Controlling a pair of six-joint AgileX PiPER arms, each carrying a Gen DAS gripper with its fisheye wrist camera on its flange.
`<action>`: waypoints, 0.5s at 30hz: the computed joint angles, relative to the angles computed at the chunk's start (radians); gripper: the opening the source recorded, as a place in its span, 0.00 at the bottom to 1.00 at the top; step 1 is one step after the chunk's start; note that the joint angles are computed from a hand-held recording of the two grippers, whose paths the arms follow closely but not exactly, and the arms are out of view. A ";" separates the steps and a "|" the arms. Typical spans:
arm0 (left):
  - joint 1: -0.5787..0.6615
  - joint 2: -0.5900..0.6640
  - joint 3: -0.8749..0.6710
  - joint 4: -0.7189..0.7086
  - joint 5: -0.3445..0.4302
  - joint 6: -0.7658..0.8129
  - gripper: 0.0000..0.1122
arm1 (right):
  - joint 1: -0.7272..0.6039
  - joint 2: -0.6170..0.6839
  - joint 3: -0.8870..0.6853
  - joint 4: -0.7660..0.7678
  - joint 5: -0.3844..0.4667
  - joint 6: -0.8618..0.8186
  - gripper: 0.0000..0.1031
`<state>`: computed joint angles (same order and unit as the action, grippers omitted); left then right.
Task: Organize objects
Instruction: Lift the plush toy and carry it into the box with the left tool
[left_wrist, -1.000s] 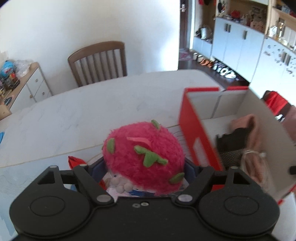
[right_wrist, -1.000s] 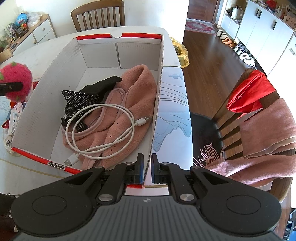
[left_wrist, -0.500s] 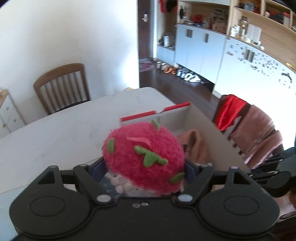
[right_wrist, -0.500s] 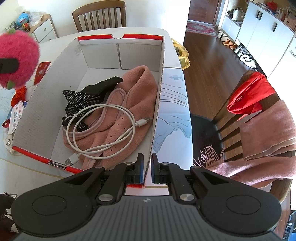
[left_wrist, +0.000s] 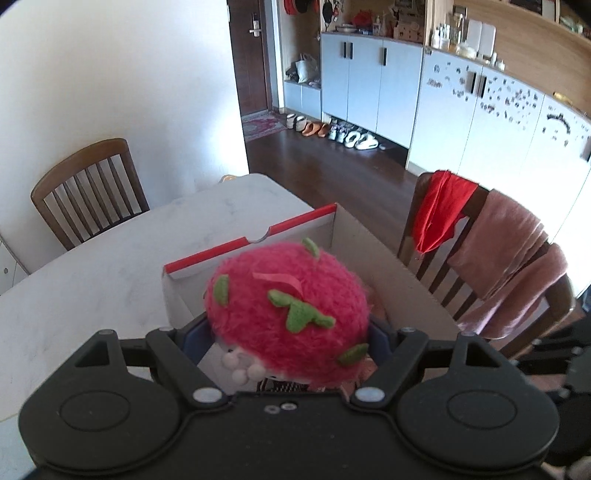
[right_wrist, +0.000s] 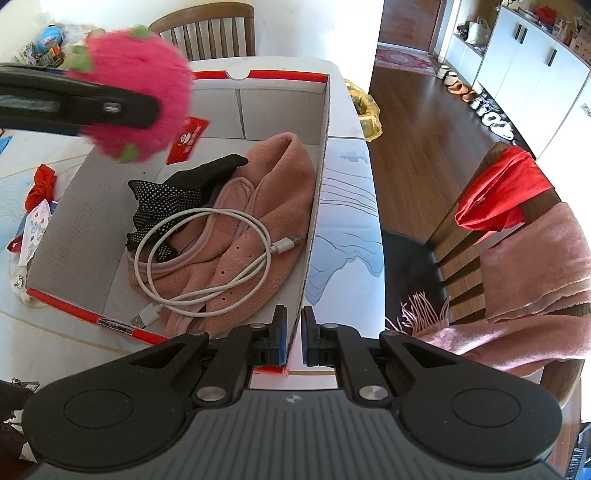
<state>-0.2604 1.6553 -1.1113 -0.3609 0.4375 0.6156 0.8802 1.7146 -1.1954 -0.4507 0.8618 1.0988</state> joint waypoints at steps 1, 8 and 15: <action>-0.004 0.017 -0.009 0.012 -0.002 -0.014 0.72 | 0.000 -0.001 0.002 0.000 -0.002 0.000 0.07; -0.025 0.149 -0.097 0.137 -0.026 -0.170 0.72 | -0.001 -0.010 0.018 -0.003 -0.018 0.002 0.07; -0.040 0.239 -0.155 0.258 -0.046 -0.300 0.72 | -0.004 -0.016 0.026 -0.003 -0.027 0.001 0.07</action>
<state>-0.3003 1.8938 -1.2664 -0.1027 0.3917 0.3157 0.8759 1.6989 -1.1694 -0.4532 0.8351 1.1001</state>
